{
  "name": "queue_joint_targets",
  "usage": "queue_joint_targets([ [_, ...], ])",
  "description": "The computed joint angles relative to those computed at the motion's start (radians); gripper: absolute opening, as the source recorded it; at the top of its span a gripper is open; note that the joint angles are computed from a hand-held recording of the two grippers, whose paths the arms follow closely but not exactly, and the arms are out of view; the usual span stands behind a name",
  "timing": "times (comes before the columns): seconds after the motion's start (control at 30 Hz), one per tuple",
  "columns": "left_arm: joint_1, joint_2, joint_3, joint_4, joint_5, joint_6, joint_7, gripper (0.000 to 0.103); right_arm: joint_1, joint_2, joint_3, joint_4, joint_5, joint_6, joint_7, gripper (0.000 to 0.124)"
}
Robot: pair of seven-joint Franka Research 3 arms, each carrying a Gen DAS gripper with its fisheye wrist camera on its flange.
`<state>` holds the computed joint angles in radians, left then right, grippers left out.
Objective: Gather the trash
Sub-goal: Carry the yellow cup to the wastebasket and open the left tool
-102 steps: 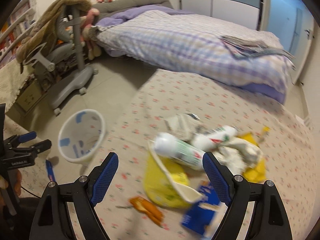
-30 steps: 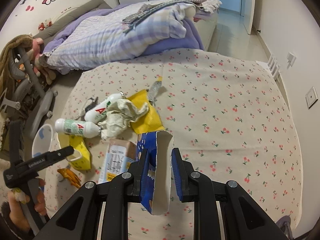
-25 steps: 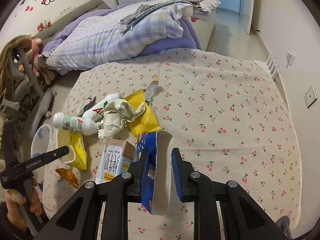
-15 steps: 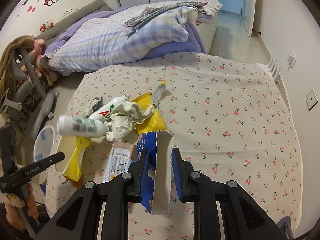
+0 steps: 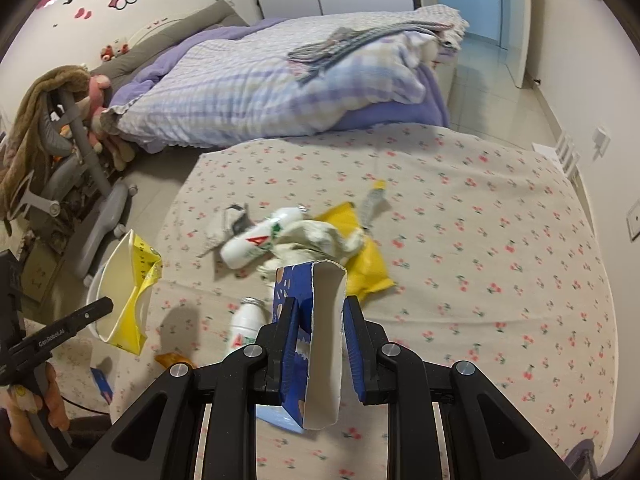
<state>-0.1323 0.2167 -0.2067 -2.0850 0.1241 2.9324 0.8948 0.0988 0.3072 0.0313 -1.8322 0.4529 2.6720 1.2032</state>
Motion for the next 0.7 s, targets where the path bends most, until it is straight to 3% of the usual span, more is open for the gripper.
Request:
queue_joint_targets([
  [0.3, 0.038, -0.114, 0.079, -0.149, 0.102, 0.022, -0.104, 0.005, 0.059, 0.051, 0.038, 0.085, -0.012, -0.02, 0.007, 0.023],
  [0.7, 0.128, -0.183, 0.125, -0.257, 0.234, 0.049, -0.232, 0.005, 0.155, 0.151, 0.077, 0.215, -0.039, -0.047, 0.042, 0.023],
])
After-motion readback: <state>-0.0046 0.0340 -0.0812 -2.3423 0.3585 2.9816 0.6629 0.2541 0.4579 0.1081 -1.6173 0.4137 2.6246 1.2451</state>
